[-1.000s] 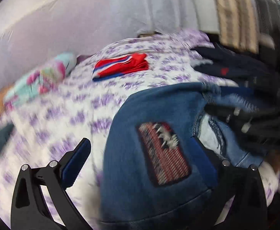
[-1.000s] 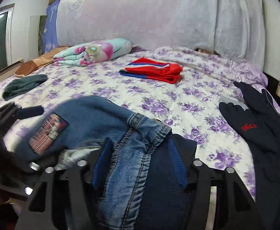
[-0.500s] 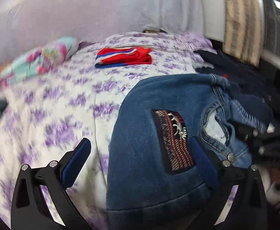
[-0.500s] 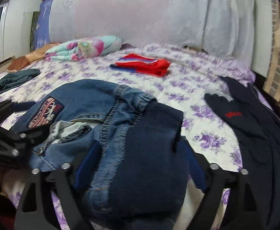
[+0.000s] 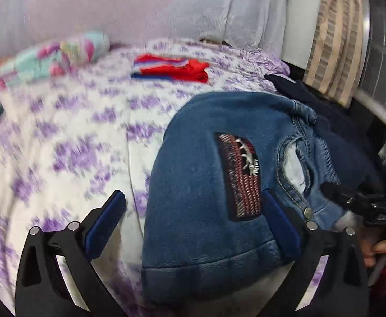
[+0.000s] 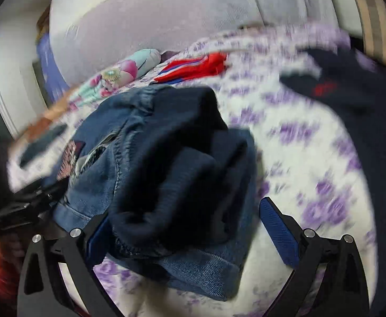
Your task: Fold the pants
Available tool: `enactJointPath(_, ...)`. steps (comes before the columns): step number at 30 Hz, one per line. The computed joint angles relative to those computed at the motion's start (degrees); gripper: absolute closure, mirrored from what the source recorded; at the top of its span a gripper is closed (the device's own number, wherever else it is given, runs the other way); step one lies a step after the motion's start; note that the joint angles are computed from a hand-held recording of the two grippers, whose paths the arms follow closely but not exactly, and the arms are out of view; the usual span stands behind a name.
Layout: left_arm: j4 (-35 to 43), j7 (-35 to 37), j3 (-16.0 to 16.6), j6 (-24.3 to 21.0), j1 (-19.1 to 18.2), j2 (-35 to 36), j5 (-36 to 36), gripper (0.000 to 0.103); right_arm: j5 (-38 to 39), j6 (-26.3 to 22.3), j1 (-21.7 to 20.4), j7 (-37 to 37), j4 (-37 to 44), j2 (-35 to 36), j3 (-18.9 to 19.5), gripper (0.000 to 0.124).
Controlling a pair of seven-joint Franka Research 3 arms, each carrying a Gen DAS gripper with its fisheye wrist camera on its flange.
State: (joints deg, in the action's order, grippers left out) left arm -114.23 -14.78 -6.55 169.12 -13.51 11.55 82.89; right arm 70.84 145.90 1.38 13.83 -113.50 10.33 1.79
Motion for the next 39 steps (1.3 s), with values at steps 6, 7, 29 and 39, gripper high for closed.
enactJointPath(6,-3.0,0.0,-0.5,0.4,0.4,-3.9,-0.1,0.004,4.8,0.6,-0.1,-4.0,-3.2,-3.5,-0.4,0.024)
enactJointPath(7,-3.1,0.4,-0.8,-0.4,0.4,-4.5,0.4,0.005,5.2,0.7,0.1,-5.1,-3.6,-4.3,-0.6,0.024)
enactJointPath(29,-0.1,9.1,-3.4,-17.9,-3.2,-2.4,-1.4,0.004,18.2,8.7,7.9,-24.6,-0.9,-9.8,-0.7,0.024)
enactJointPath(39,-0.5,9.3,-3.1,-17.4,-3.4,-2.6,-0.5,0.004,-6.9,21.6,12.6,-6.4,5.2,1.6,3.1,0.024)
